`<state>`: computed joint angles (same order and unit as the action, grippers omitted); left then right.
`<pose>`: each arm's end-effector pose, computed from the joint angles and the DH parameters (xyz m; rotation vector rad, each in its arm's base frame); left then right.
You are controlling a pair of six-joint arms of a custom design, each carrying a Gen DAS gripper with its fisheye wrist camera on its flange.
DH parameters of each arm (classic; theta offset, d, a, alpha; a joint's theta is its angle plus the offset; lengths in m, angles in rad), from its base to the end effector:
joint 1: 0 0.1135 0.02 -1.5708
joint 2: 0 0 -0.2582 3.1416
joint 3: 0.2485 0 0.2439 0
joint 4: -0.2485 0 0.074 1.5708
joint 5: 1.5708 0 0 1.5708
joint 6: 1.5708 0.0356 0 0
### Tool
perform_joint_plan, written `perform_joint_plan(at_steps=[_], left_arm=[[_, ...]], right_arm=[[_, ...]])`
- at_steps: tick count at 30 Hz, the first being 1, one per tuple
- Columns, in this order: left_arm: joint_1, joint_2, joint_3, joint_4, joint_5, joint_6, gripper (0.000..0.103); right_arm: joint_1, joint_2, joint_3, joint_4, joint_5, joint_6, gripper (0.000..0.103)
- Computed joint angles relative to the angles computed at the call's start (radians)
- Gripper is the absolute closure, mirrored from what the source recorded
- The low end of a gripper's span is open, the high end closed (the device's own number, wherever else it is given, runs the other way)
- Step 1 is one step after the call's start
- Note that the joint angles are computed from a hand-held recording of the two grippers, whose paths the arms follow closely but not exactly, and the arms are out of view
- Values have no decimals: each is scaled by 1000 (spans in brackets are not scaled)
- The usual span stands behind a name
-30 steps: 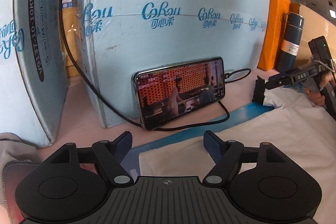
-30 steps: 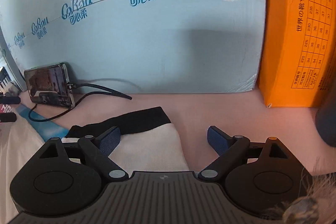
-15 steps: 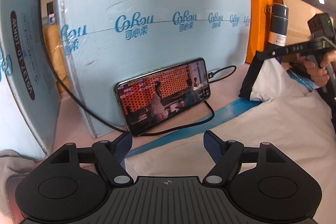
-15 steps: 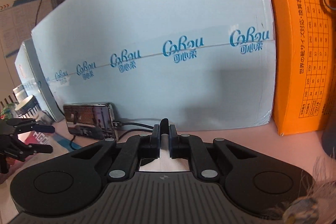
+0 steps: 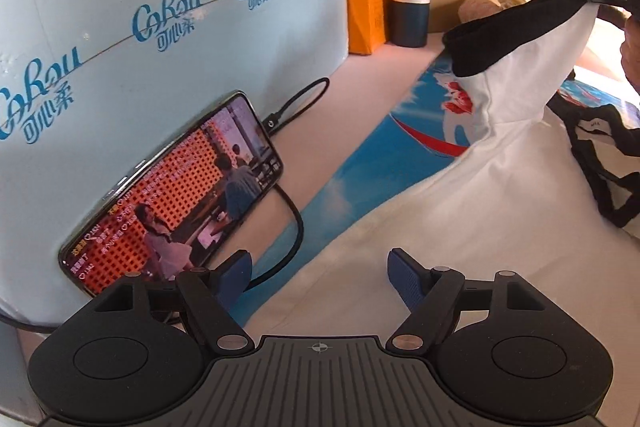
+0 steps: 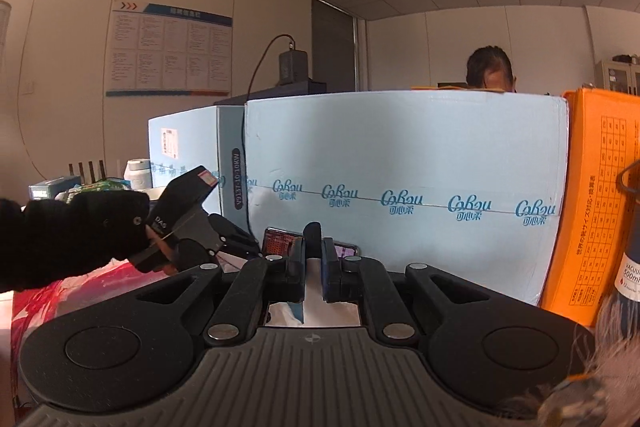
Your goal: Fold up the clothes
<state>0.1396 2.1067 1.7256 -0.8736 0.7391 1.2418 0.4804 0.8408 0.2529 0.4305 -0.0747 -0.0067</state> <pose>0.4240 0.0354 0.2079 1.3809 1.9642 -0.4722 0.1637 0.0883 0.2075 -0.4747 1.6797 0.4129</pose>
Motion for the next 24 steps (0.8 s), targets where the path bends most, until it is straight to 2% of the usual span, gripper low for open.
perform_joint_plan(at_steps=[1,2,3,4,8,11,13,14,15,16,18,19,21,22,24], left_arm=[[6,-8,-7,-17,5,29,29],[18,-34,-39,-15,16,62,51],[31,-59,-70,-14,28,96,90],[43,-84,-99,-16,40,131,97],[105,-205,-246,4,74,256,96],[150,-275,-339,-12,50,332,85],[176,-281,-349,-52,34,360,67],[196,-277,-345,-74,44,369,46],[220,-269,-331,-100,67,375,30],[243,-254,-310,-135,109,374,26],[280,-227,-269,-200,227,346,24],[285,-239,-286,-179,295,291,21],[273,-301,-372,-45,417,98,8],[256,-341,-425,43,453,-12,8],[191,-436,-540,209,487,-230,8]], right_arm=[[48,-50,-11,-31,58,-23,96],[92,-84,-17,-66,112,-47,96],[139,-116,-22,-100,169,-70,96],[189,-146,-25,-134,229,-91,96],[388,-251,-50,-261,459,-128,96],[519,-293,-38,-418,562,-115,96],[543,-274,-4,-544,548,-61,92],[545,-271,20,-653,479,-21,87],[542,-250,34,-695,438,-3,71],[580,-256,34,-711,464,19,60],[661,-262,35,-742,519,68,58],[721,-309,31,-756,579,98,57],[845,-404,29,-784,717,150,52],[924,-440,32,-797,827,189,45],[1148,-453,76,-911,1137,356,39]])
